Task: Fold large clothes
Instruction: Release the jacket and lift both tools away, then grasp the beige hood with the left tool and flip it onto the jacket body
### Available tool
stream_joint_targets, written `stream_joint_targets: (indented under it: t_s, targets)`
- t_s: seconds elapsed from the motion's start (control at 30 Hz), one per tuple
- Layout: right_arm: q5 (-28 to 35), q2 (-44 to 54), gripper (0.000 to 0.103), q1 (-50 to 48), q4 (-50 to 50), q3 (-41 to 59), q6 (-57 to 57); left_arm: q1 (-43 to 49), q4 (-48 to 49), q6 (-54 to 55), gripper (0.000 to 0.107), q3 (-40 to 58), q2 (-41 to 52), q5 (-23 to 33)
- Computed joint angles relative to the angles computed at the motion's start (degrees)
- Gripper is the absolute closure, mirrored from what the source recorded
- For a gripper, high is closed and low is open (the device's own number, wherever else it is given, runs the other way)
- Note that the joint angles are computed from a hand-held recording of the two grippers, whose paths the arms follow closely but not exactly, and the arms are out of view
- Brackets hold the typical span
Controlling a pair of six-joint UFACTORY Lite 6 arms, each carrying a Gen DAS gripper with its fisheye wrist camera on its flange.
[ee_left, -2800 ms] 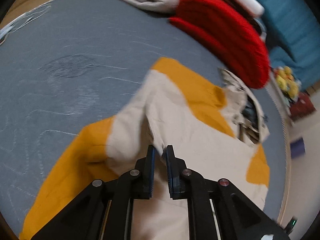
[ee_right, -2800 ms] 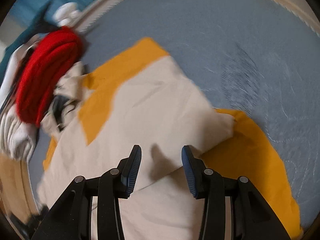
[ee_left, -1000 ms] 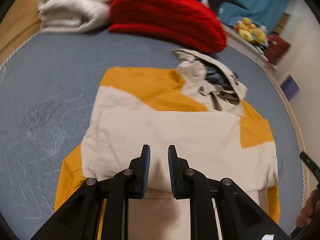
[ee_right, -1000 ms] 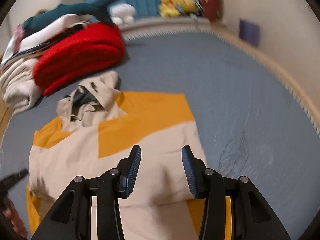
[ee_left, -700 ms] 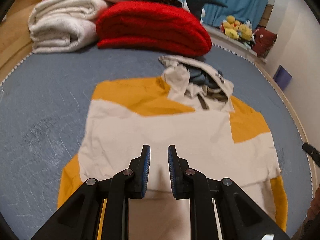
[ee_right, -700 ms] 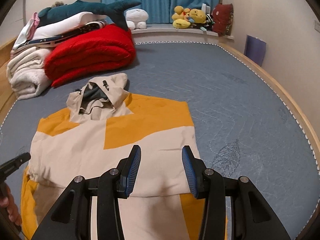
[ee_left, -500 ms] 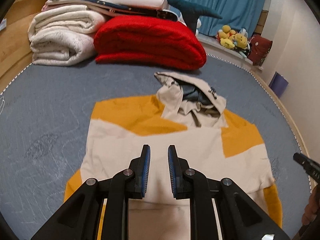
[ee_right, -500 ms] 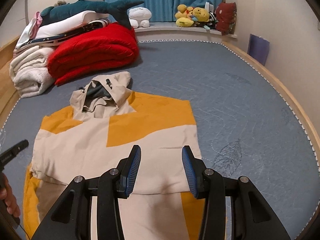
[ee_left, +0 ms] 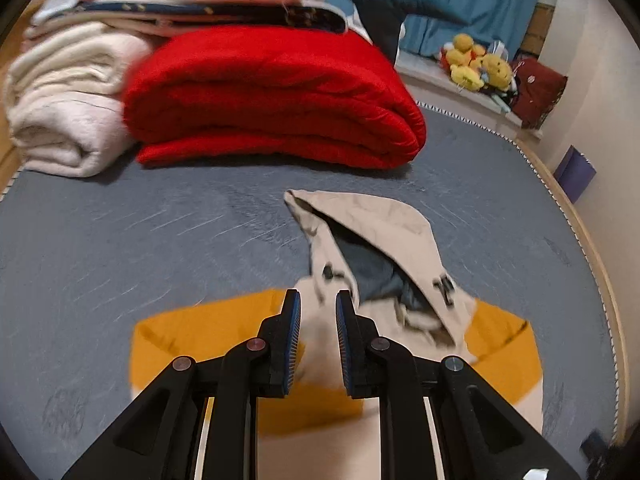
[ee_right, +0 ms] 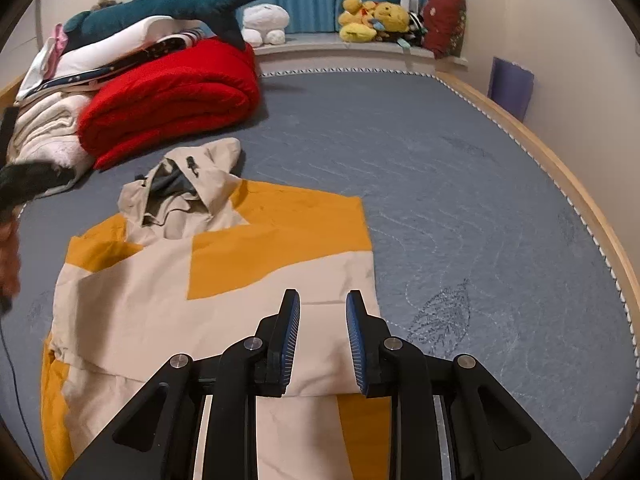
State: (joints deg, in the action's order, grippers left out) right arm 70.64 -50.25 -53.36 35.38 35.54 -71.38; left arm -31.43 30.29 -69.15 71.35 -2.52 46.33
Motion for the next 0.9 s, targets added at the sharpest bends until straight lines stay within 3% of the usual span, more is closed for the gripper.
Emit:
stream_joint_targets:
  t_s: [0.1,0.27,0.4,0.5,0.63,0.7,0.77,0.8,0.9]
  targets:
    - [-3.1,0.4,0.077,4.4,-1.5,-0.9,3.9,7.6,-7.7,9.2,0.091,7.8,10.3,-4.5]
    - [-6.5,0.1,0.077,11.4,-4.3,-2.6,10.0,14.4,-18.4,20.6,0.087,25.5,29.0,-3.7]
    - [-9.6,-1.0,0.077,16.7,-7.0,-4.9,14.8,18.1,-26.2,26.1,0.074,40.5,42.3,0.3]
    - [-10.7,-1.0,0.077,18.2,-8.2,-5.8,16.4,18.7,-25.4,26.7,0.074,54.5,53.0,8.5]
    - [-12.5,-0.6,0.077,19.2,-9.4,-6.7,17.4,19.4,-26.2,28.0,0.074,63.8,61.0,12.4]
    - [-13.6,0.2,0.077,20.4,-10.1,-6.8,18.9,19.9,-27.1,28.0,0.078,65.5,63.0,12.8]
    - [-14.2,1.0,0.077,21.0,-10.4,-6.7,20.0,19.9,-27.2,28.1,0.092,67.0,64.6,13.7]
    - [-14.3,1.2,0.077,21.1,-10.4,-6.7,20.2,19.7,-26.7,27.9,0.092,68.3,65.3,14.9]
    - [-13.7,1.7,0.077,20.9,-10.0,-6.3,20.2,17.9,-23.8,27.4,0.102,61.7,60.0,13.1]
